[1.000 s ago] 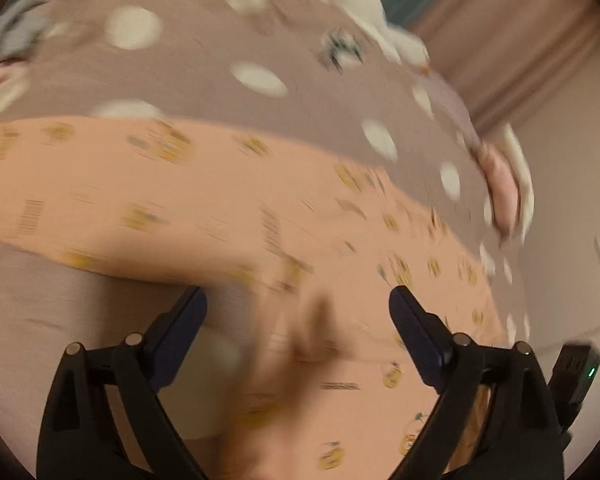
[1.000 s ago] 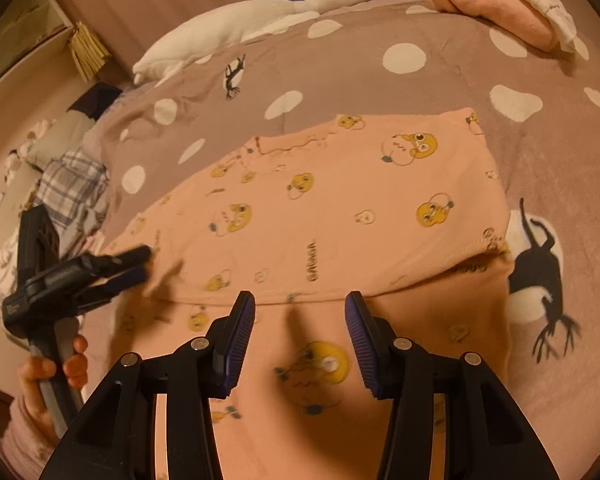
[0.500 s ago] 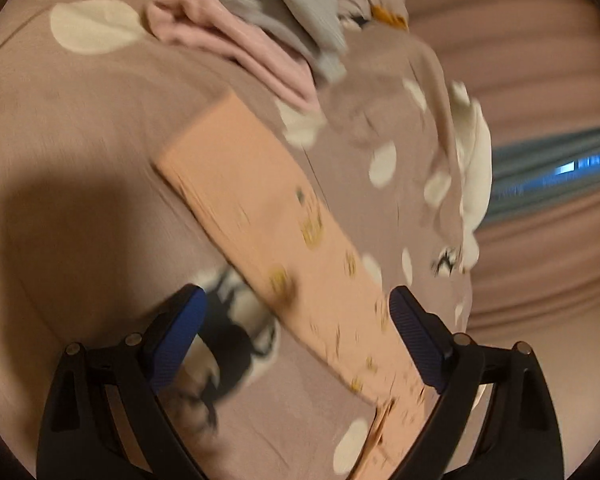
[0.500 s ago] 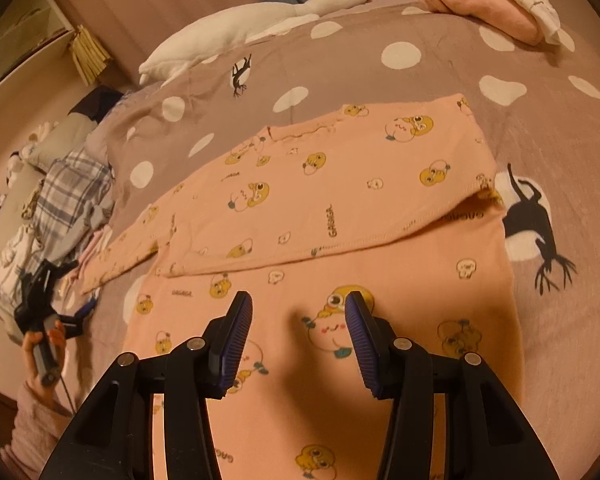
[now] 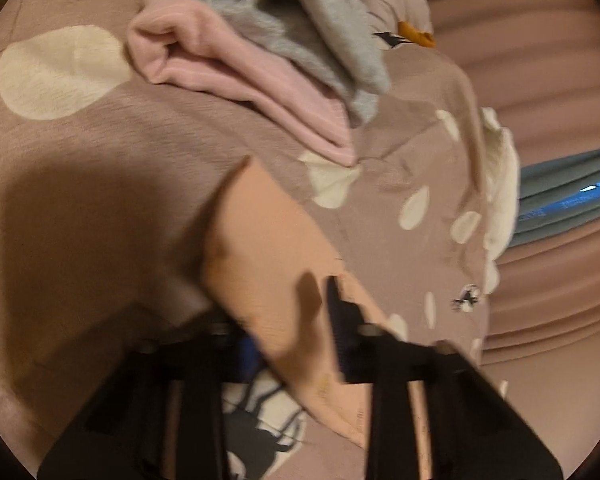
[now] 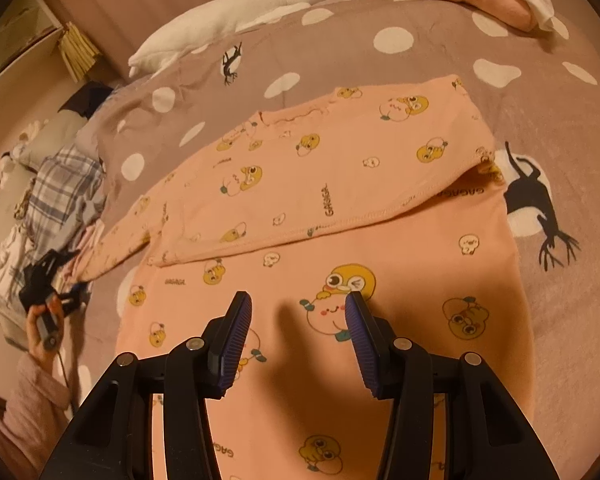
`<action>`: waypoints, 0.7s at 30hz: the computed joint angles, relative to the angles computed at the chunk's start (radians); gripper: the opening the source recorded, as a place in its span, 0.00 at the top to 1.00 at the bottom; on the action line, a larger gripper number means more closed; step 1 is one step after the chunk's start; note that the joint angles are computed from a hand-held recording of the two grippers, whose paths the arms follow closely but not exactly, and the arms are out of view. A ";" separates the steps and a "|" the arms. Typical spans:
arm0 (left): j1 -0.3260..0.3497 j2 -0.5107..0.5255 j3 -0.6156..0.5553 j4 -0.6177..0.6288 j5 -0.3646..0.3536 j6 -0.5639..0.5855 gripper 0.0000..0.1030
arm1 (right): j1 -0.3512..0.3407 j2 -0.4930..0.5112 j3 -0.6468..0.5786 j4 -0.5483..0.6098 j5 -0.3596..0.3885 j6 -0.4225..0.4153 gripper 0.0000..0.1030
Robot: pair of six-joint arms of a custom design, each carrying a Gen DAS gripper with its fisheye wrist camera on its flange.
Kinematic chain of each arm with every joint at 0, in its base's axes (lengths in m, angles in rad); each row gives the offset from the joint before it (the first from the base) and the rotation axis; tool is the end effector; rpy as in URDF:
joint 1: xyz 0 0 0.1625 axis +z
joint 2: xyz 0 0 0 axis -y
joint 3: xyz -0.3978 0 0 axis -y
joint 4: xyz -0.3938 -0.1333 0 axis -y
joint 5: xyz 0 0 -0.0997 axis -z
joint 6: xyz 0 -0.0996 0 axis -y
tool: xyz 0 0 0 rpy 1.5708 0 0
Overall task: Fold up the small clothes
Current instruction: 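Grasp the other sleeve cuff with the left gripper and fold it across the body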
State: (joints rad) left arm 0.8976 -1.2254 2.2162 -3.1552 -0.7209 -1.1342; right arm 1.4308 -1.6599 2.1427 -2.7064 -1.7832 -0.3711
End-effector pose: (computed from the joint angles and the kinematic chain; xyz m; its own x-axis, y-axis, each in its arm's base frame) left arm -0.1303 -0.4972 0.2087 -0.7973 -0.5522 0.2436 -0.4865 0.3493 -0.8008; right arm 0.0482 -0.4630 0.3591 -0.9256 -0.0400 0.3763 -0.2412 0.8285 -0.5053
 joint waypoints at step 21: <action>-0.277 0.330 -0.454 0.231 0.042 0.544 0.95 | -0.020 -0.091 0.056 -0.001 0.060 -0.028 0.51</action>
State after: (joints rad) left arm 0.6210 -0.8953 1.7623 -2.9238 -0.6794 -0.5905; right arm 1.4111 -1.7506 2.1987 -2.7074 -1.7232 -0.3995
